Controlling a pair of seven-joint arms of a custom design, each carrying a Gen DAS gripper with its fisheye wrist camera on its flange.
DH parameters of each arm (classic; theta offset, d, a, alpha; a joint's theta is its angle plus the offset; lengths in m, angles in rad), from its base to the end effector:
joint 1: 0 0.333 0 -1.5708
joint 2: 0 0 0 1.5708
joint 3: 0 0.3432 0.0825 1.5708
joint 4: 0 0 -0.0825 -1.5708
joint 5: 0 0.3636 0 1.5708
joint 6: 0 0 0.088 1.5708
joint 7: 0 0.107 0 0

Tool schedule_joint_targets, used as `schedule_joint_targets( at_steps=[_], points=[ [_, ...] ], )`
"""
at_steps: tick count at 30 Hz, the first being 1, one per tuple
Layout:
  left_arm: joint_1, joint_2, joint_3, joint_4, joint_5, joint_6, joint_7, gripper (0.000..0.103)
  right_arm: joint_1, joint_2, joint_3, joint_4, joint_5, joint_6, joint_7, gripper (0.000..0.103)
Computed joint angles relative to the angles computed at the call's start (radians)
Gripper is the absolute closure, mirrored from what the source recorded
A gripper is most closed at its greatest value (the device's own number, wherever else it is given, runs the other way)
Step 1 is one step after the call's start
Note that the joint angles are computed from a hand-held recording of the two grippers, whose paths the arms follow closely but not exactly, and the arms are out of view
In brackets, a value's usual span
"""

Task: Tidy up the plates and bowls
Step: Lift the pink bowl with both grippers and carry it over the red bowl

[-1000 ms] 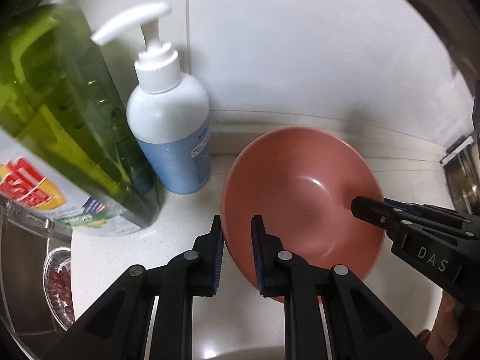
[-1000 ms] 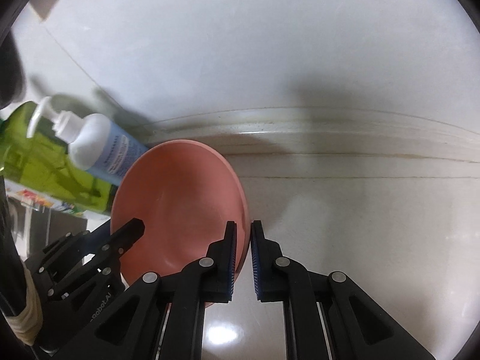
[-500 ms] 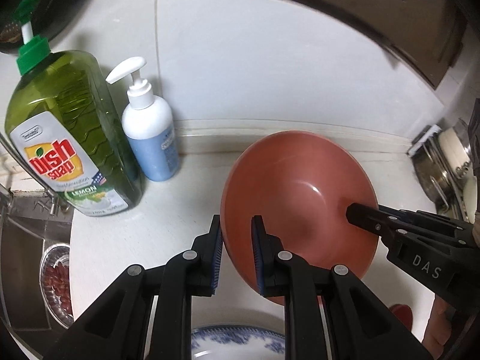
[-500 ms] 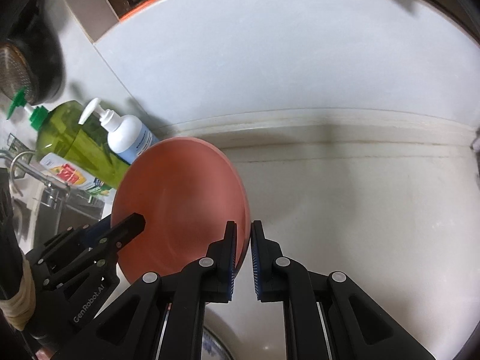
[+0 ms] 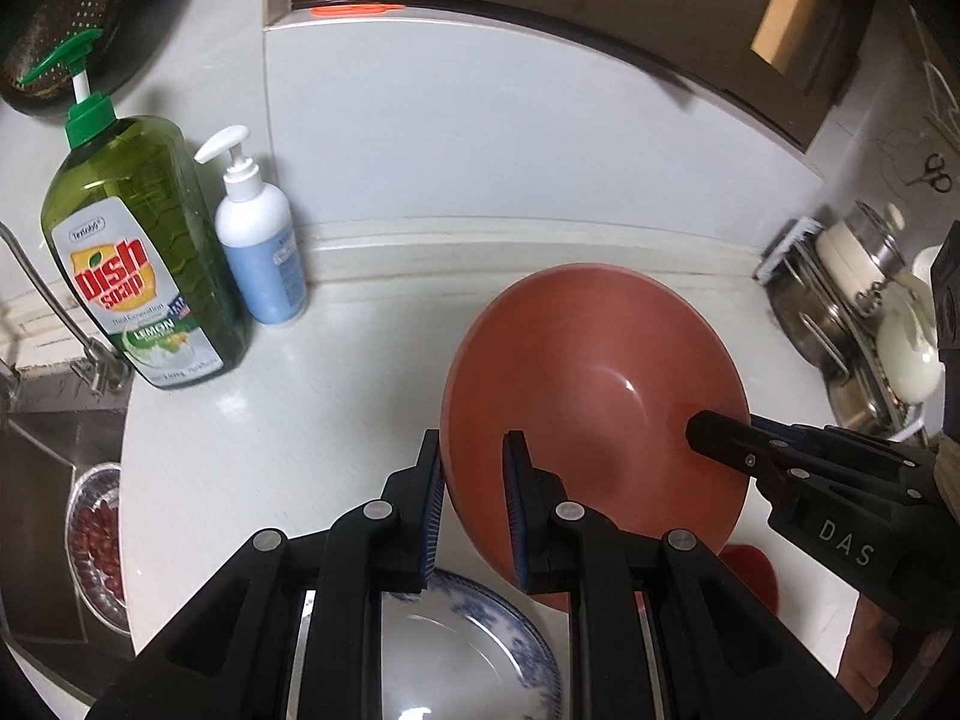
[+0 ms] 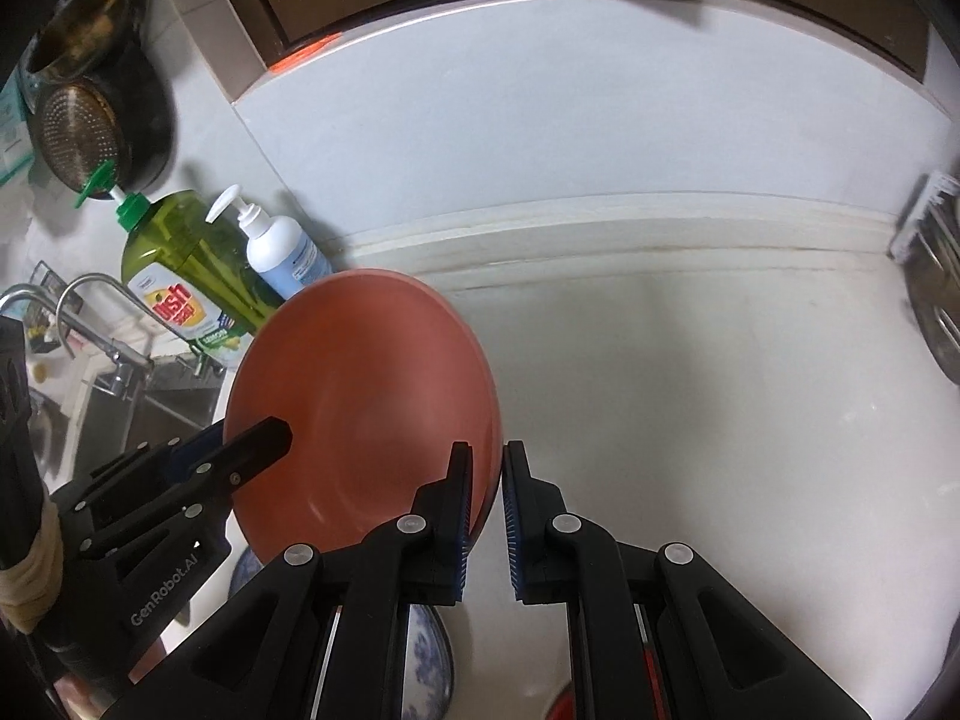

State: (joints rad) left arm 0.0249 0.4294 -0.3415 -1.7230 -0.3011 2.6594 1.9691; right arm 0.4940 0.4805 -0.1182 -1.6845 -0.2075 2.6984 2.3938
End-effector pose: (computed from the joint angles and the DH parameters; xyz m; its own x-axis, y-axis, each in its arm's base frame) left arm 0.6712 -0.1739 0.4411 -0.4481 -0.8746 0.1855 -0.7879 0.2882 -0.5443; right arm 0.6514 0.2796 0.4175 -0.1947 -0.9597 -0.2024 -0.8263 0.2717 -0.4934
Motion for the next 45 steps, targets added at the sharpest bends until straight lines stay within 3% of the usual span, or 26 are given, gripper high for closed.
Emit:
schedule_joint_targets(
  at_steps=[11, 21, 32, 45],
  points=[
    [0.012, -0.137, -0.044, -0.166, -0.171, 0.010, 0.154, 0.084, 0.021, -0.253, -0.016, -0.318, -0.205, 0.049, 0.210, 0.091],
    [-0.070, -0.206, -0.003, -0.250, -0.249, -0.012, 0.252, 0.084, -0.054, -0.385, 0.067, -0.487, -0.357, 0.031, 0.402, 0.091],
    [-0.146, -0.227, 0.019, -0.306, -0.220, -0.035, 0.242, 0.084, -0.167, -0.470, 0.165, -0.639, -0.345, 0.042, 0.460, 0.091],
    [-0.192, -0.203, 0.020, -0.331, -0.104, -0.040, 0.135, 0.084, -0.222, -0.490, 0.192, -0.748, -0.229, 0.097, 0.387, 0.091]
  ],
)
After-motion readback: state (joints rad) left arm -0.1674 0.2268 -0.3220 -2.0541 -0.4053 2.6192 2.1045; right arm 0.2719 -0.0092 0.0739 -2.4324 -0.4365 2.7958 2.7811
